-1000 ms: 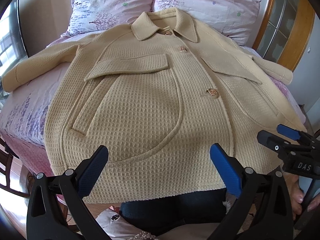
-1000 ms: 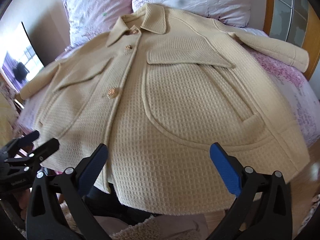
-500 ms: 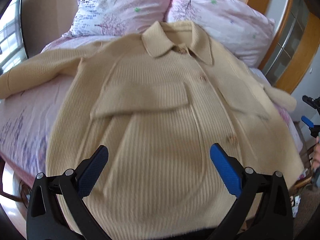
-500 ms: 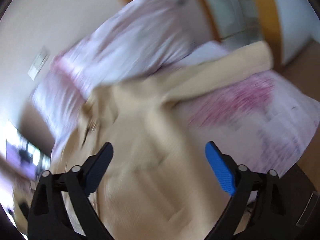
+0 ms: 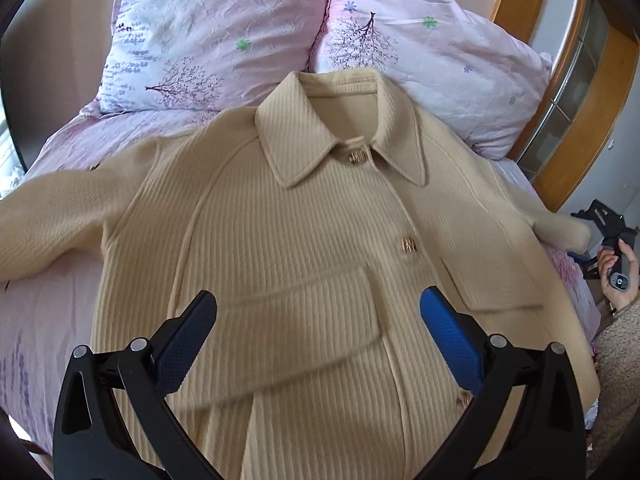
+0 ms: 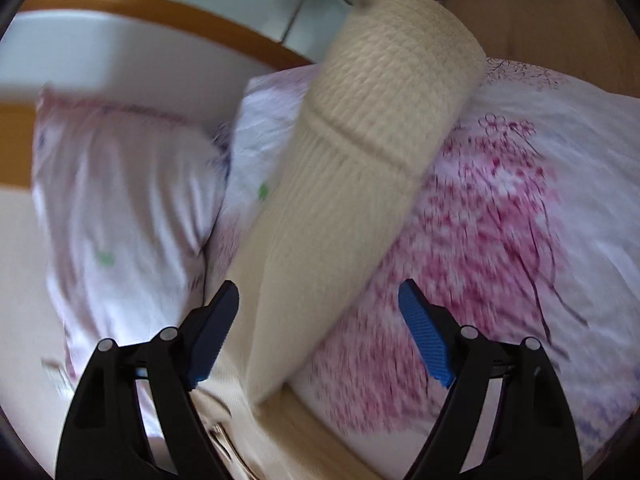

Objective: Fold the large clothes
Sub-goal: 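Grasp the coat sleeve cuff with the right gripper and lift it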

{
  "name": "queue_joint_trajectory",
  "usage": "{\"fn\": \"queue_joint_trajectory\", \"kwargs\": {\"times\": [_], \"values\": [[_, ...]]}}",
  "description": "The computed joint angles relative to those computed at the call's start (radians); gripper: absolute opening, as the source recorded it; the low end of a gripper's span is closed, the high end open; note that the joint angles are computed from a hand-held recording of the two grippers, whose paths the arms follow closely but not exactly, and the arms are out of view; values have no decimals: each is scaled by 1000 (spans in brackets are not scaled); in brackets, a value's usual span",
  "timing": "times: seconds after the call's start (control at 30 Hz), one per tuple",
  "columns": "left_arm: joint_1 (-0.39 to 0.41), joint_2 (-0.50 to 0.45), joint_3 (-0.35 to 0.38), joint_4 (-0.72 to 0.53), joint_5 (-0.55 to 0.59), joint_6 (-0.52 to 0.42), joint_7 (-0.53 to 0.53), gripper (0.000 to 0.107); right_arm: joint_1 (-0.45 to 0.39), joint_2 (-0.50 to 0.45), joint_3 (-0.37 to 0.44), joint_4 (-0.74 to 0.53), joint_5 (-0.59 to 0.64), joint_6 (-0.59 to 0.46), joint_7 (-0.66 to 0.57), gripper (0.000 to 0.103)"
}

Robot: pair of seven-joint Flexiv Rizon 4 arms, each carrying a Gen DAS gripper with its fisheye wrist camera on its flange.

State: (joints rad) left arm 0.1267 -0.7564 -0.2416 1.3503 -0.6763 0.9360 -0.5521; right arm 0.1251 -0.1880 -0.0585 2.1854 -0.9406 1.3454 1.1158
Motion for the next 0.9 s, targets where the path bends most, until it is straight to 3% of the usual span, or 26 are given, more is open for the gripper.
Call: {"fn": "queue_joint_trajectory", "kwargs": {"times": [0.17,0.27,0.37,0.43,0.5,0.63,0.77,0.9], "values": [[-8,-70,10,-124,20,-91,-79,102,-14,-1,-22,19,-2,-29,35,82],[-13,-107,16,-184,34,-125,-120,102,-29,5,-17,31,-15,-50,37,72],[-17,-136,18,-229,49,-139,-147,102,-38,15,0,41,-12,-83,28,58],[-17,-154,16,-254,55,-146,-161,102,-37,13,29,22,62,-152,-65,33],[-15,-167,13,-274,58,-155,-171,102,-23,20,34,3,48,-218,-100,21],[-6,-193,5,-322,59,-194,-193,102,28,18,70,-123,77,-491,-283,17],[8,-210,-8,-362,42,-241,-205,102,105,-21,85,-289,-32,-744,-445,17],[18,-239,-21,-414,16,-278,-233,102,169,-85,81,-429,-194,-792,-598,16]]}}
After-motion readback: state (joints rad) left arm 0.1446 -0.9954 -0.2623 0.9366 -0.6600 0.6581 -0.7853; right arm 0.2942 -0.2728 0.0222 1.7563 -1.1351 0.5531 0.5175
